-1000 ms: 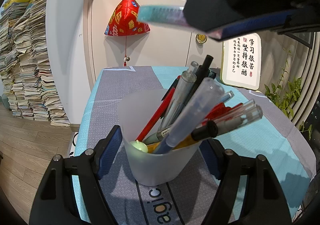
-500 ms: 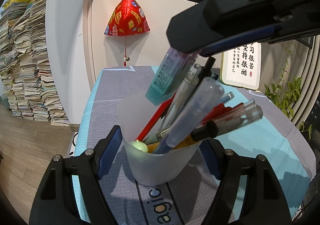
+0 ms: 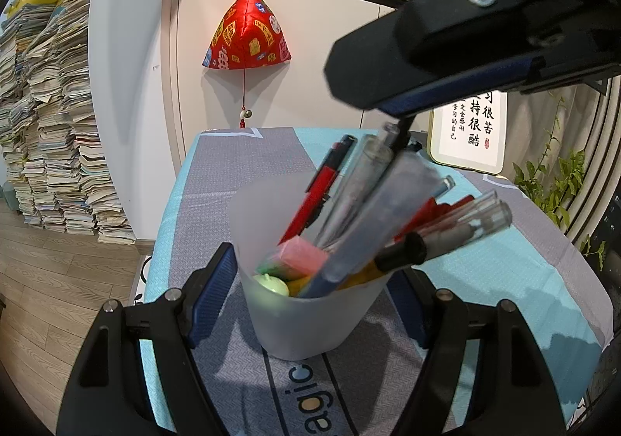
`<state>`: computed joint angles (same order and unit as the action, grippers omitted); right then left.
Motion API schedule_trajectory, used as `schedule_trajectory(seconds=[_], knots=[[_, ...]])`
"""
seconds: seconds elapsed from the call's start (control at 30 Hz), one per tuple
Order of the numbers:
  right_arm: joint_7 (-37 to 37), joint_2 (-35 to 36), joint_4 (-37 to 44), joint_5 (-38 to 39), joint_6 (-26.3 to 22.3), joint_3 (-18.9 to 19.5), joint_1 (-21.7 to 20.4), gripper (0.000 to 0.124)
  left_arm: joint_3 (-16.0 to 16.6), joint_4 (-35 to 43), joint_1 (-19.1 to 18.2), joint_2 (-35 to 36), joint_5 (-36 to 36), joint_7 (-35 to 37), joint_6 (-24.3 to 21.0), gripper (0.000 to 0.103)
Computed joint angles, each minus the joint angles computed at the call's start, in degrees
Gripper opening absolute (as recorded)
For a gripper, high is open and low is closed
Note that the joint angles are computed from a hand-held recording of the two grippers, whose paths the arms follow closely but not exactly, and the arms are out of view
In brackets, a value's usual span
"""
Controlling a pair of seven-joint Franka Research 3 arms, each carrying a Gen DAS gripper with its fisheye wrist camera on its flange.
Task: Organize stationery
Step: 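Lift the pink-white eraser with the right tool and drop it into the cup, then lower the cup onto the table with the left tool and release it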
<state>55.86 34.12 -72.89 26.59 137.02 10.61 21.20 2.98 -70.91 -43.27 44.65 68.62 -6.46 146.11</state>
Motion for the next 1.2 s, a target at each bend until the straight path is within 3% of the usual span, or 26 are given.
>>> schedule_trajectory(seconds=[0.33, 0.5, 0.63, 0.73, 0.9, 1.0, 1.2], knots=[[-1.1, -4.8, -9.1, 3.8, 6.8, 0.0, -2.3, 0.021, 0.1, -0.3, 0.3, -0.2, 0.0, 0.1, 0.3, 0.075], [-1.7, -6.5, -13.4, 7.6, 7.5, 0.5, -4.7, 0.021, 0.1, -0.2, 0.1, -0.2, -0.1, 0.3, -0.2, 0.075], [0.6, -7.7, -17.9, 6.9, 10.6, -1.4, -4.6, 0.021, 0.0, 0.0, 0.0, -0.1, -0.3, 0.3, -1.1, 0.075], [2.1, -8.5, -20.9, 6.1, 13.6, -2.1, -4.8, 0.021, -0.4, 1.5, -0.2, 0.7, -1.8, 1.2, -3.7, 0.079], [1.4, -8.1, -21.4, 8.2, 11.8, -1.1, -7.3, 0.021, -0.9, 4.5, -0.3, 2.0, -5.5, 2.9, -7.3, 0.08], [0.4, -7.9, -21.6, 9.8, 11.2, -0.6, -8.4, 0.021, -0.7, 8.1, -1.3, 3.7, -7.8, 3.8, -12.3, 0.085], [-2.3, -8.0, -22.3, 12.3, 10.0, -0.2, -9.5, 0.021, 0.3, 18.3, -3.2, 9.5, -11.3, 7.3, -21.0, 0.084]])
